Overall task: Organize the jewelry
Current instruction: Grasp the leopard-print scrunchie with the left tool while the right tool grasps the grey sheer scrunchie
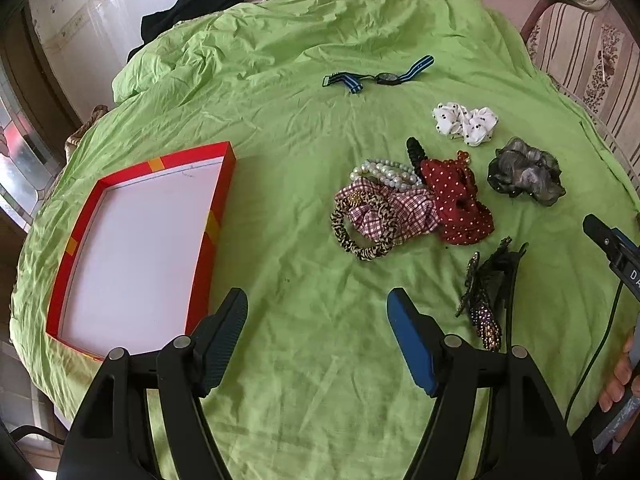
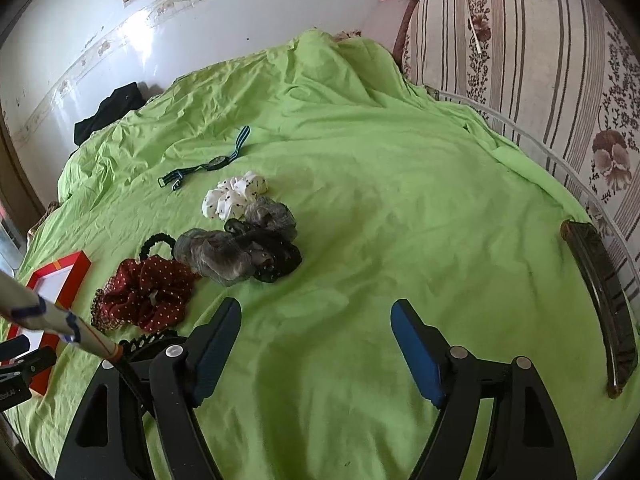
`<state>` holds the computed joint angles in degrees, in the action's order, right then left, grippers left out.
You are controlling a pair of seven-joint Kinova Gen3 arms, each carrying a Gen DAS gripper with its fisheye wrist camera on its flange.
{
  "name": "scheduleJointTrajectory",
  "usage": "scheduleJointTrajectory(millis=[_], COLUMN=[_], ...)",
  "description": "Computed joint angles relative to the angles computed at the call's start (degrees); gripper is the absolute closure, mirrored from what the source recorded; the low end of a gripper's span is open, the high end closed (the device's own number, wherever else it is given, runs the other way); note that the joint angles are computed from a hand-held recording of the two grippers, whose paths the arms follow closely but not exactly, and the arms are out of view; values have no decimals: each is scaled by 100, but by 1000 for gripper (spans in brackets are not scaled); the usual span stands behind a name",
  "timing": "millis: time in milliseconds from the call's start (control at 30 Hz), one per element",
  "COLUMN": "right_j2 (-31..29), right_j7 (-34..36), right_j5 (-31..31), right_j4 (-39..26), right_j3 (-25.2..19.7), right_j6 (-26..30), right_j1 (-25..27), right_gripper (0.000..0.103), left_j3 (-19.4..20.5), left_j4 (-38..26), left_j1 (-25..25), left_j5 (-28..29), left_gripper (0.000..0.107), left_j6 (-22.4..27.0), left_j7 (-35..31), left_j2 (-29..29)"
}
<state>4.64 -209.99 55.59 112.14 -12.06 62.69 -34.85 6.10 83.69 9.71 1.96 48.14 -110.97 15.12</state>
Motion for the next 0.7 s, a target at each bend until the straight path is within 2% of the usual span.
scheduleJointTrajectory(millis=[200, 433, 600, 700], right_j2=[-1, -9, -258, -262], right_j7=[-69, -58, 71, 520], right_j5=[8, -17, 96, 3], right_j4=[63, 93, 253, 96], right_j3=[-7, 7, 17, 42], right_j6=[-26, -167, -871, -871], right_j1=[-1, 38, 294, 356], right_gripper=[21, 21, 21, 19], left_j3=[9, 217, 353, 403], left_j4=[-96, -503, -779, -1053], left_j1=[-108, -713, -727, -657], left_j5=[178, 1306, 1647, 1735], left_gripper=[36, 31, 31, 31], left_j6=[162, 719, 869, 1022], left_j7=[-29, -685, -1210, -1406], left_j2=[90, 413, 649, 910])
